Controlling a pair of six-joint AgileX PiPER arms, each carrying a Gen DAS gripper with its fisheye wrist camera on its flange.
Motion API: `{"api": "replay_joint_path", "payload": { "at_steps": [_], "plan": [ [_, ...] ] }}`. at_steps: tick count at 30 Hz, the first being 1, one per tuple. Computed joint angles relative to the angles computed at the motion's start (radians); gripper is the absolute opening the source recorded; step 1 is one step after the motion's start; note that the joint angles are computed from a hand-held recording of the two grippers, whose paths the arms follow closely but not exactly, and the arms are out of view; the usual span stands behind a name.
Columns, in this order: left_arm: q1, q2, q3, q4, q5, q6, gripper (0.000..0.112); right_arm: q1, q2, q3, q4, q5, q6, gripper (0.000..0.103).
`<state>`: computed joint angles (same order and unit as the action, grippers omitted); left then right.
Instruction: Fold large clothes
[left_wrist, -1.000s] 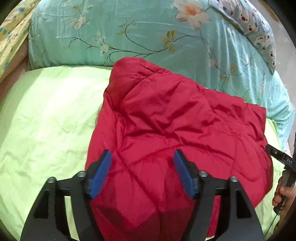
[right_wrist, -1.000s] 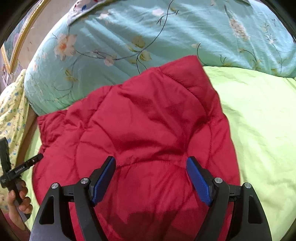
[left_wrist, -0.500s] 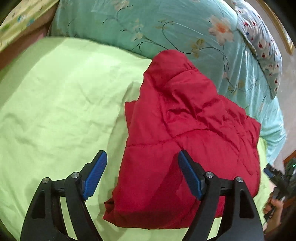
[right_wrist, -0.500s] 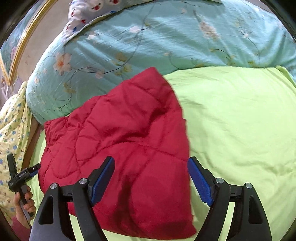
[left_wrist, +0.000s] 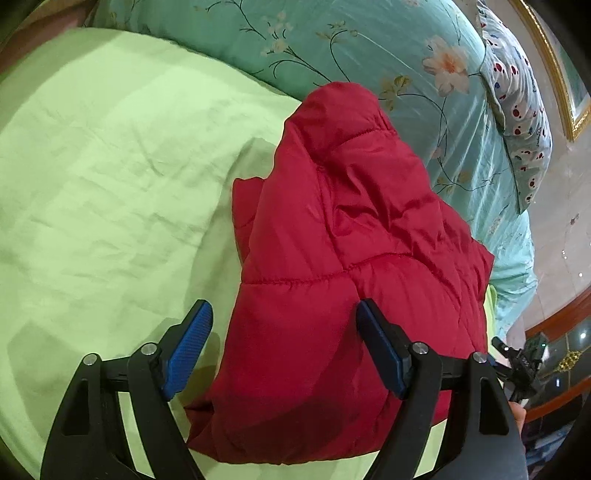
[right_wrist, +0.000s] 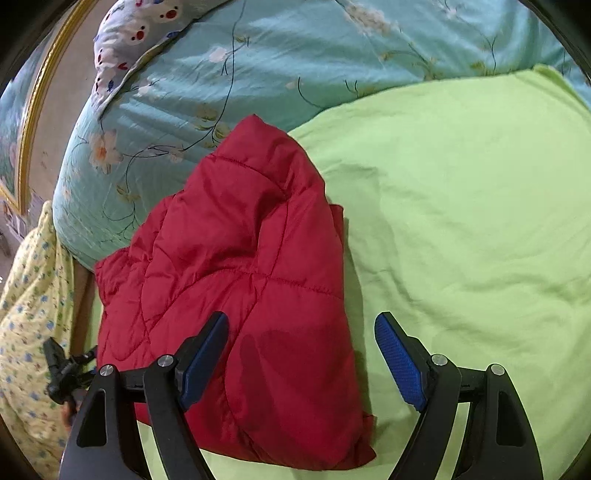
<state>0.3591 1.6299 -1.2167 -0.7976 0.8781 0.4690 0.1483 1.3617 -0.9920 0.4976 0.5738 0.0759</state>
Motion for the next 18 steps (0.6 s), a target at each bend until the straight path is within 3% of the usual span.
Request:
{"api": "replay_joint_path", "payload": {
  "at_steps": [8,11,18],
  "plan": [
    [0.024,0.048,-0.012,-0.085,0.033,0.033,0.087,-0.048,0.076,0.004,0.197,0.007,-0.16,0.084],
    [0.024,0.079,-0.022,-0.121,0.043,0.044,0.088,-0.073,0.11,0.004,0.293,0.023,-0.248,0.089],
    [0.021,0.207,-0.071,-0.243,0.106,0.065,0.102,-0.114,0.228,-0.05,0.475,0.121,-0.424,0.097]
  ]
}}
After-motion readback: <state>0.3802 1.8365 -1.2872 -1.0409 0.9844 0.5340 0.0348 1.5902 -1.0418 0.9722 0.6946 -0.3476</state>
